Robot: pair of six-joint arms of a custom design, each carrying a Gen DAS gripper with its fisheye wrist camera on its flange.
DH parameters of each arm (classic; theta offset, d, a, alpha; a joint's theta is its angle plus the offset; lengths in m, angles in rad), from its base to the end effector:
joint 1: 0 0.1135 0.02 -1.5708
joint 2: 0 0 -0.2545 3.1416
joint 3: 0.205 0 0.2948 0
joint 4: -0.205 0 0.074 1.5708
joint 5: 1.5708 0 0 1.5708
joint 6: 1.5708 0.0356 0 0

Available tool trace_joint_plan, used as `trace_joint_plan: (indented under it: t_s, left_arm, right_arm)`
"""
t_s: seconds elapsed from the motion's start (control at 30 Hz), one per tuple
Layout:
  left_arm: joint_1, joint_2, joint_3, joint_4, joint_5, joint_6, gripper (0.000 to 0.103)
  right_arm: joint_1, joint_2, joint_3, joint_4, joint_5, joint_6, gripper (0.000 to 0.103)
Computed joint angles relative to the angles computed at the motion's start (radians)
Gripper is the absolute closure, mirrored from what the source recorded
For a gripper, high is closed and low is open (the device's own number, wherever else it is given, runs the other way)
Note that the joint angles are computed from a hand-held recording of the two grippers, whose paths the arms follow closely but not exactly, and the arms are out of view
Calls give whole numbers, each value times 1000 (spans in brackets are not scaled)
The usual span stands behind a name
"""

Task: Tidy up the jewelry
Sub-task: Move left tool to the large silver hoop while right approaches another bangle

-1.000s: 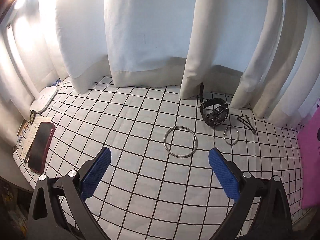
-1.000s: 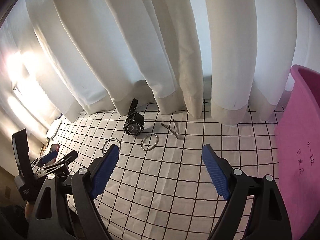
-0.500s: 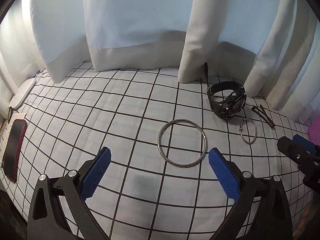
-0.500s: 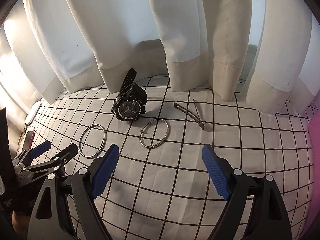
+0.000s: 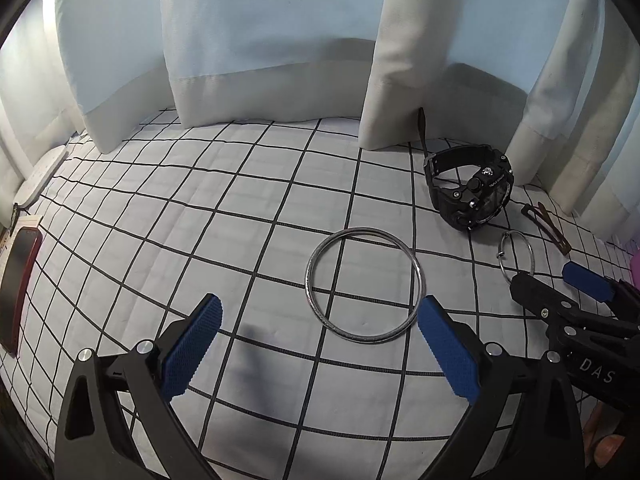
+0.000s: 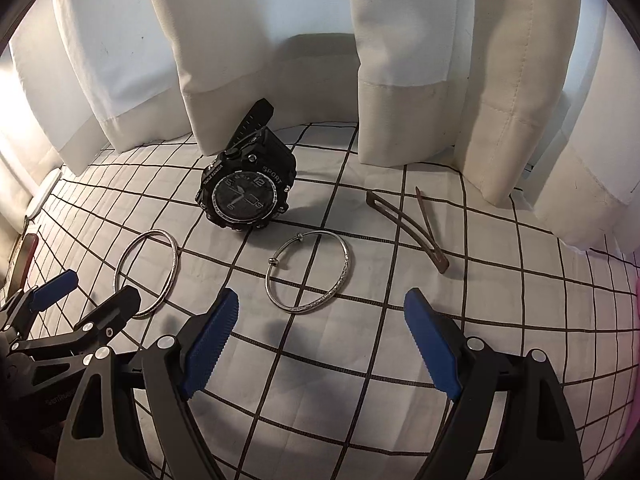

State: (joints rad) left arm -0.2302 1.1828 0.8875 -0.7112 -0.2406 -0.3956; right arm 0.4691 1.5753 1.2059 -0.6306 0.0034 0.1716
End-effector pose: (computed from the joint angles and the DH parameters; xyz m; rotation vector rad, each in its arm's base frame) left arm 0.2701 -0.0546 0.2308 -0.2977 2.5170 0.0653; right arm 0.3311 0.1677 0.2275 -0.3824 2.5605 0.2350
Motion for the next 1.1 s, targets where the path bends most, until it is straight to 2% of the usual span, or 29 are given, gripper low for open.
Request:
trace_joint_plan:
  t_s: [0.3, 0.53, 0.9, 1.1]
  left_arm:
    - [12, 56, 19, 29, 3, 0, 7]
    - [9, 85, 25, 56, 33, 20, 7]
    - [-17, 140, 52, 66, 18, 6, 7]
    - [-29, 163, 61, 83, -9, 3, 6]
  right_arm:
    - [4, 57, 27, 16, 12, -4, 22]
    - [-13, 65, 29, 24, 18, -61, 22]
    - [-4, 90, 29, 84, 85, -84, 22]
    - [-26, 81, 13, 106, 60, -94, 22]
